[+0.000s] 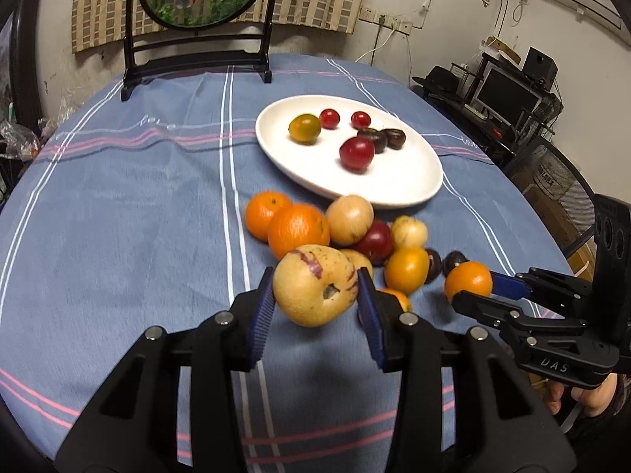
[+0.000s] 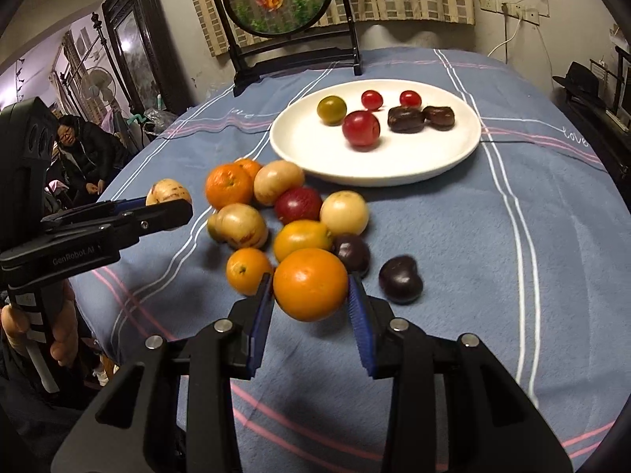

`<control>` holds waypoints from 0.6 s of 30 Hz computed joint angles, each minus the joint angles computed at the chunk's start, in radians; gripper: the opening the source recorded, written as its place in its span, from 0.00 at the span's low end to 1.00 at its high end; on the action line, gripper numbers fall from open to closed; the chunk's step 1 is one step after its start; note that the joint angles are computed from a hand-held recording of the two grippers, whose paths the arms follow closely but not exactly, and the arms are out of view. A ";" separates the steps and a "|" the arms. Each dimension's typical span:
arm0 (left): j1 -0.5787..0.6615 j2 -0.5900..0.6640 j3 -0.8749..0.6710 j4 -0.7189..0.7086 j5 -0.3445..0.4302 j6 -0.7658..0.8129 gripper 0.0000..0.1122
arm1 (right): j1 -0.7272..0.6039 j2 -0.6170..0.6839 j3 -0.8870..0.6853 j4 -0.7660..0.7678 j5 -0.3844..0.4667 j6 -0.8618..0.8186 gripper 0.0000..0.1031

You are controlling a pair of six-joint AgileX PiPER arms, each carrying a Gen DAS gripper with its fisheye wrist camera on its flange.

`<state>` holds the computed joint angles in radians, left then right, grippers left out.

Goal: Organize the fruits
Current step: 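Carry the mandarin and pear onto the white plate and open both grippers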

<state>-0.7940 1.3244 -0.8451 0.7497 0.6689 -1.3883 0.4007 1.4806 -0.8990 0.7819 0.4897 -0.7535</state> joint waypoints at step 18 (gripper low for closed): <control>0.426 0.600 -0.837 -0.569 0.157 0.913 0.37 | -0.034 0.556 -0.877 -0.521 0.248 0.450 0.37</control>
<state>-0.3677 1.9240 -1.6821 0.1811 0.8256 -0.4757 0.3666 2.0366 -1.7763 0.2608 0.7376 -0.3032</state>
